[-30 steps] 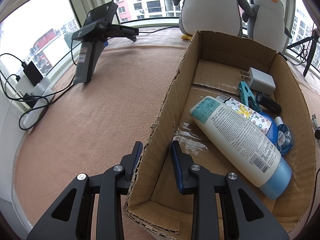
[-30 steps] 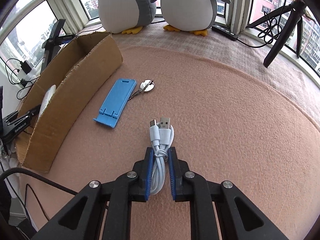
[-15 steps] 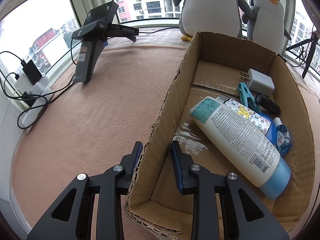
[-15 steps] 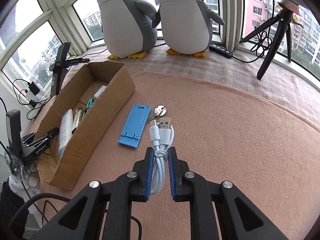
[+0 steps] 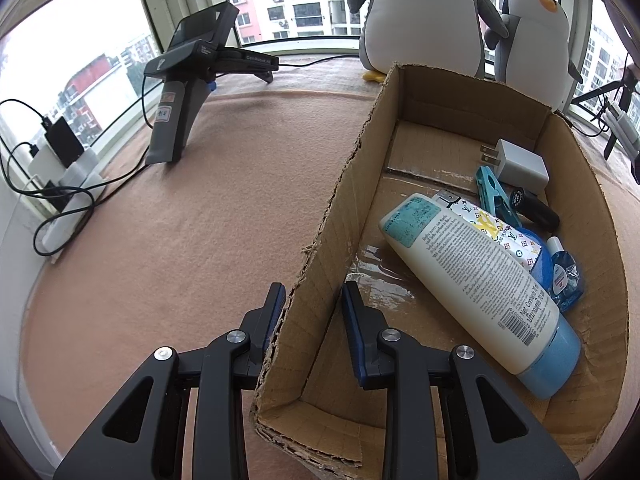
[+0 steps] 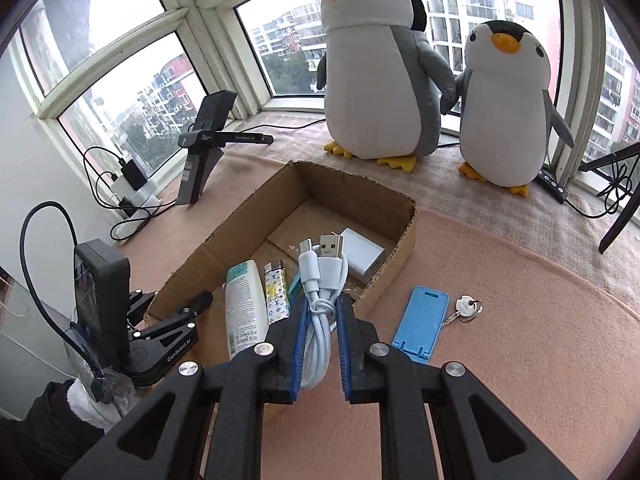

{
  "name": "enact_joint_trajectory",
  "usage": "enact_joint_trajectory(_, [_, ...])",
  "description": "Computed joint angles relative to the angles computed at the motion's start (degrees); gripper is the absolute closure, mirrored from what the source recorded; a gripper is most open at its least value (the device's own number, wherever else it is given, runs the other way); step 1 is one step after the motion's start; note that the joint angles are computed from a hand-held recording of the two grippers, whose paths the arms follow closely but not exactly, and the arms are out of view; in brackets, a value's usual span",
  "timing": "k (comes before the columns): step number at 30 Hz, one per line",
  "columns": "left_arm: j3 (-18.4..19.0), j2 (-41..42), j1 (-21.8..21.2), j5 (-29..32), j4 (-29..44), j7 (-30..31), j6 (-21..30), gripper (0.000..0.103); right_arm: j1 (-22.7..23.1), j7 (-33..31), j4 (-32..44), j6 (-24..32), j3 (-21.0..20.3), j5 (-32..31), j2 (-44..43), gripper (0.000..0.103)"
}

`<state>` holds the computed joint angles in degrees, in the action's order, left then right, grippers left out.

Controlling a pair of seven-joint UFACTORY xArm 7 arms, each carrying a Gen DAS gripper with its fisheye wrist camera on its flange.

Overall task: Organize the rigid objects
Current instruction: 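Carry the white cable with the right gripper into the box and release, then move the open right gripper to the keys beside the phone stand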

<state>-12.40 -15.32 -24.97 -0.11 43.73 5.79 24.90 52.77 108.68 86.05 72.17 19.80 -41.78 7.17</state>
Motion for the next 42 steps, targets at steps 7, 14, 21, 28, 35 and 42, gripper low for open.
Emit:
enact_joint_trajectory(7, [0.08,-0.01,-0.14,-0.25,-0.01,0.09,0.03,0.077,0.69,-5.10,5.92,-1.43,-2.20,0.00,5.34,0.090])
enact_joint_trajectory(14, [0.20,0.18,-0.23,-0.63,0.10,0.15,-0.01,0.077,1.37,-8.62,8.34,-3.33,-4.65,1.72,8.12,0.090])
enact_joint_trajectory(21, [0.21,0.15,-0.21,-0.69,0.07,0.25,-0.04,0.077,1.98,-9.92,9.15,-3.30,-5.75,2.58,8.94,0.086])
enact_joint_trajectory(28, [0.23,0.17,-0.22,-0.81,0.09,0.35,-0.01,0.077,2.59,-9.34,9.61,-2.00,-6.04,1.45,8.75,0.056])
enact_joint_trajectory(35, [0.26,0.11,-0.22,-0.90,0.06,0.45,-0.01,0.077,3.19,-9.12,10.52,-0.06,-6.13,0.95,9.04,0.042])
enact_joint_trajectory(42, [0.11,-0.05,-0.25,-0.82,-0.01,0.25,0.06,0.077,3.35,-8.28,9.90,0.69,-5.85,1.02,8.48,0.034])
